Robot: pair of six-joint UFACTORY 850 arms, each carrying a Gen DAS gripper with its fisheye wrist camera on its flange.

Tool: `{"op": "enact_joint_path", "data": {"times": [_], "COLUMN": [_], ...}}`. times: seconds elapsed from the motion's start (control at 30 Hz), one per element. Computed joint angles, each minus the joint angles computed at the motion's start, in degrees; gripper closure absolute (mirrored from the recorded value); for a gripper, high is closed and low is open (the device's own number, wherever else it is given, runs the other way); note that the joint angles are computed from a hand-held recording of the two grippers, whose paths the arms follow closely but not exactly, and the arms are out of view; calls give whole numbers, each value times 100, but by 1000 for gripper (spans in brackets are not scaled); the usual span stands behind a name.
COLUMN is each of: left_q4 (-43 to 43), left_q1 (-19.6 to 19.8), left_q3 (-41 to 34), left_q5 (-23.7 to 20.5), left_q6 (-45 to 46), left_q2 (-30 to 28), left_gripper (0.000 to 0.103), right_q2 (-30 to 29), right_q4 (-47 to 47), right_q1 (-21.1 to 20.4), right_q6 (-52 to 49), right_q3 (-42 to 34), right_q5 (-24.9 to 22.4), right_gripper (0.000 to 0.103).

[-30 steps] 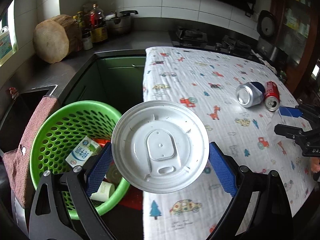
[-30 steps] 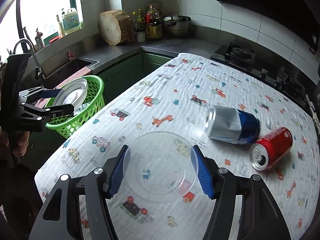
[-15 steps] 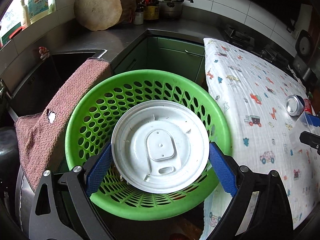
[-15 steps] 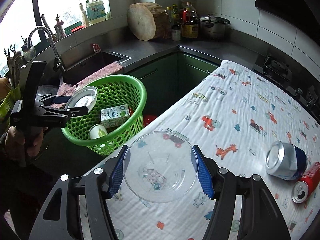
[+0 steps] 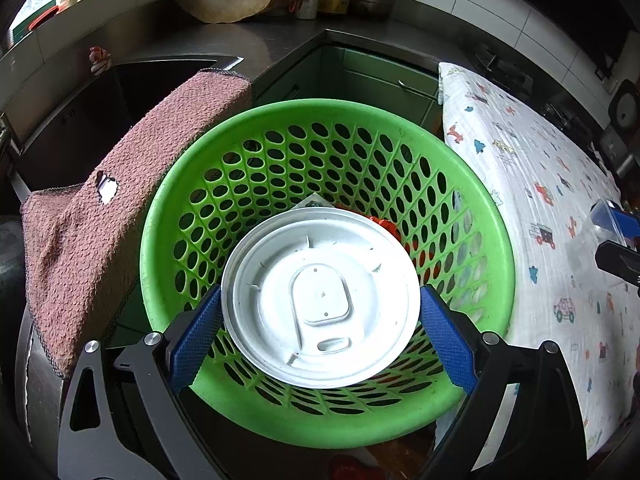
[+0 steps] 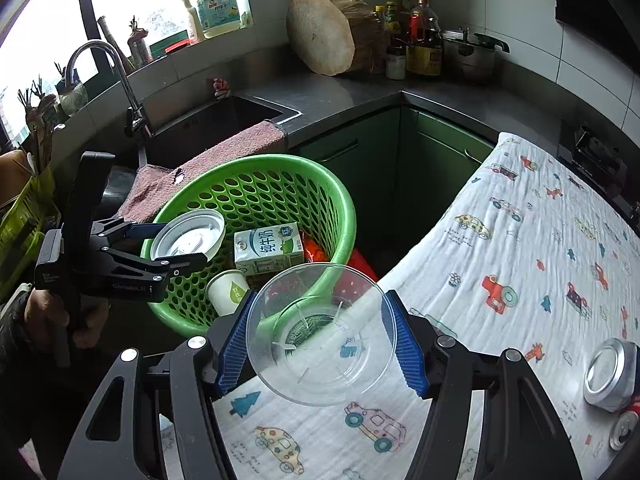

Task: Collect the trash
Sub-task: 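Carry the white lid and clear cup to the green basket and release both, then grasp the red cola can with the right tool while the left tool approaches the silver can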

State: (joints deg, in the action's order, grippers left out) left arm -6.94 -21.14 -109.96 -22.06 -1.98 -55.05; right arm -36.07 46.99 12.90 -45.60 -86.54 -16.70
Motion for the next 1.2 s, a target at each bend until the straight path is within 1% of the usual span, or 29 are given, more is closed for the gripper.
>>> {"op": "enact_joint_path", "data": {"times": [0.13,0.3,0.5,0.6,0.77,0.8,0.9,1.07,1.2], "left_q4": [-232,-511,-552,-699,-696,-705,-784,-787,-771], "left_q1": [46,78,103,121,145,152,181,205,191], "left_q3": [52,185,259,369,533,567,656,756,741], "left_q5": [-9,57,95,160,265,285,317,358,358], "left_q6": [145,399,440,566,543,543,575,566,547], "left_q2": [33,114,169,245,373,399,458,521,528], "left_gripper": [9,9,8,8,8,8,7,7,7], "right_q2": [-206,-429,-615,-718,-923,-953,-1032,-1028,-828], "right_q4": [89,-15,-146,-163,-403,-401,-387,-401,-215], "right_q1": [29,102,191,219,292,304,344,371,335], "right_q6": [-1,124,285,361,655,669,702,733,519], "right_q3": [-296,-646,-941,-1087,-1353,-1385,-1488,-1490,-1204], "right_q5": [-156,-242,-292,-352,-455,-474,-468,-449,-296], "right_gripper": [42,42,42,42,41,40,33,31,26]}}
